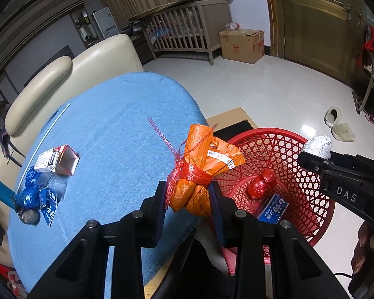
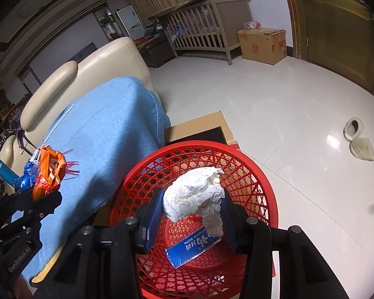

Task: Collect trash
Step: 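Hold the tissue and orange bag above the wastebasket with both tools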

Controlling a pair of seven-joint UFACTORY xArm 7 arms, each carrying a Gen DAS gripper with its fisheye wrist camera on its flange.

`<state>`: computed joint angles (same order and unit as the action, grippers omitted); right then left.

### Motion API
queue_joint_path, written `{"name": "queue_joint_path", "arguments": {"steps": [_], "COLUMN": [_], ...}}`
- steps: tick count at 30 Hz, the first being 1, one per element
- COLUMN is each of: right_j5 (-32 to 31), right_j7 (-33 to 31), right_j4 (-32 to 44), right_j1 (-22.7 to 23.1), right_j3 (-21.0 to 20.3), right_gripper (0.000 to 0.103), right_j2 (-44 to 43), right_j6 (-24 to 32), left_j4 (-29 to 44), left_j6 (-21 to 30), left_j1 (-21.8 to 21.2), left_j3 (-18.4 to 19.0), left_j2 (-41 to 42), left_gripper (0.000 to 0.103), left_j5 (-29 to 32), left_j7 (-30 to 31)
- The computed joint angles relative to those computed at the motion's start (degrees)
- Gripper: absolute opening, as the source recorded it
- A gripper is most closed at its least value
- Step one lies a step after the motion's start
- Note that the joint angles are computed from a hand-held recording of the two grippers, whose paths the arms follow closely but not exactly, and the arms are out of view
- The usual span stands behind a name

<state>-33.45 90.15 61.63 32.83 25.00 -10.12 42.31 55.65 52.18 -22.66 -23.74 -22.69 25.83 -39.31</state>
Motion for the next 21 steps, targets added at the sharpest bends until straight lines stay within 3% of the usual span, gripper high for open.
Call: {"name": "queue_joint_path", "arguments": {"steps": [21], "right_j5": [2.38], "right_j7": [0.54], "right_j4": [-4.17], "right_j1": [-1.76], "right_j3": [0.12], "right_gripper": [0.047], "right_j2": [-2.61], "right_j6": [-2.09], "left_j4": [3.10], "left_j6": [1.11], "left_j1": [-2.83], "left_j3": [-0.13], "left_j2": [5.36], "left_gripper": [0.035], "left_j5": [2.03], "left_j7": [0.05]}}
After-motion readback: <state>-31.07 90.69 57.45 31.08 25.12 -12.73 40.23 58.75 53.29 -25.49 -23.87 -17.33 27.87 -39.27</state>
